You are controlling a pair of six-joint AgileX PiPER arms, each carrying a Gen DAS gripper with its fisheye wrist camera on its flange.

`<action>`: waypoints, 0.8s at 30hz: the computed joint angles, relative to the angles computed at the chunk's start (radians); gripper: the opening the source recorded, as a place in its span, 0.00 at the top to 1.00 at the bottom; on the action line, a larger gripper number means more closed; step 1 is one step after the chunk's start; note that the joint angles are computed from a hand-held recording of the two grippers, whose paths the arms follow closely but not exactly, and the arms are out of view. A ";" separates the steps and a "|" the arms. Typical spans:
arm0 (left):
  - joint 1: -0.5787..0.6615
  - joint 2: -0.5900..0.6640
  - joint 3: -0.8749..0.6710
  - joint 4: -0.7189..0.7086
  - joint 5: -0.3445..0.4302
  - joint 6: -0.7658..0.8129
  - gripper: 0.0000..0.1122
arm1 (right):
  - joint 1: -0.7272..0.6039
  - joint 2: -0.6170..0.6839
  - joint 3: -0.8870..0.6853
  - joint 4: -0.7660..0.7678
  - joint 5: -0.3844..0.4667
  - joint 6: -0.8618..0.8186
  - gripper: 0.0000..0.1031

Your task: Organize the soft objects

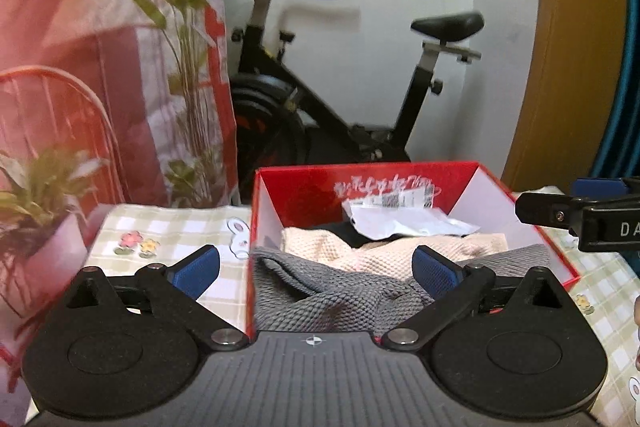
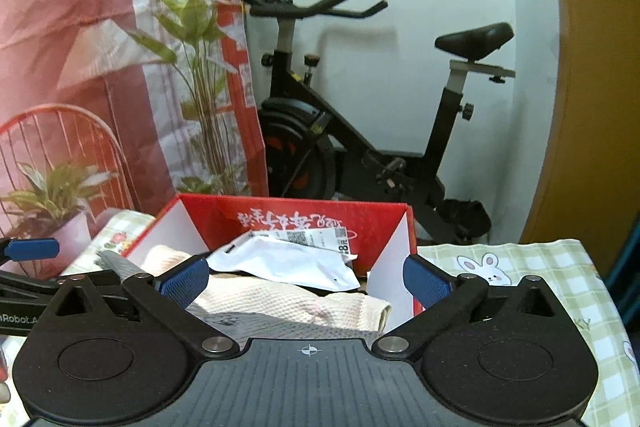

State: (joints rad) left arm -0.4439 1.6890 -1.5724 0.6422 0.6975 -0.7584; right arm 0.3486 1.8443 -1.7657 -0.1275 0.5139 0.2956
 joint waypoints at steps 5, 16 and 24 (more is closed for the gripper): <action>-0.046 -0.136 0.102 0.108 0.013 -0.113 0.08 | 0.040 -0.140 0.144 -0.144 -0.050 0.179 0.00; -0.246 -0.297 0.065 0.287 0.305 -0.211 0.08 | 0.184 -0.376 0.274 -0.452 0.091 0.543 0.00; -0.419 -0.359 0.043 0.398 0.520 -0.297 0.08 | 0.349 -0.507 0.266 -0.618 0.261 0.637 0.00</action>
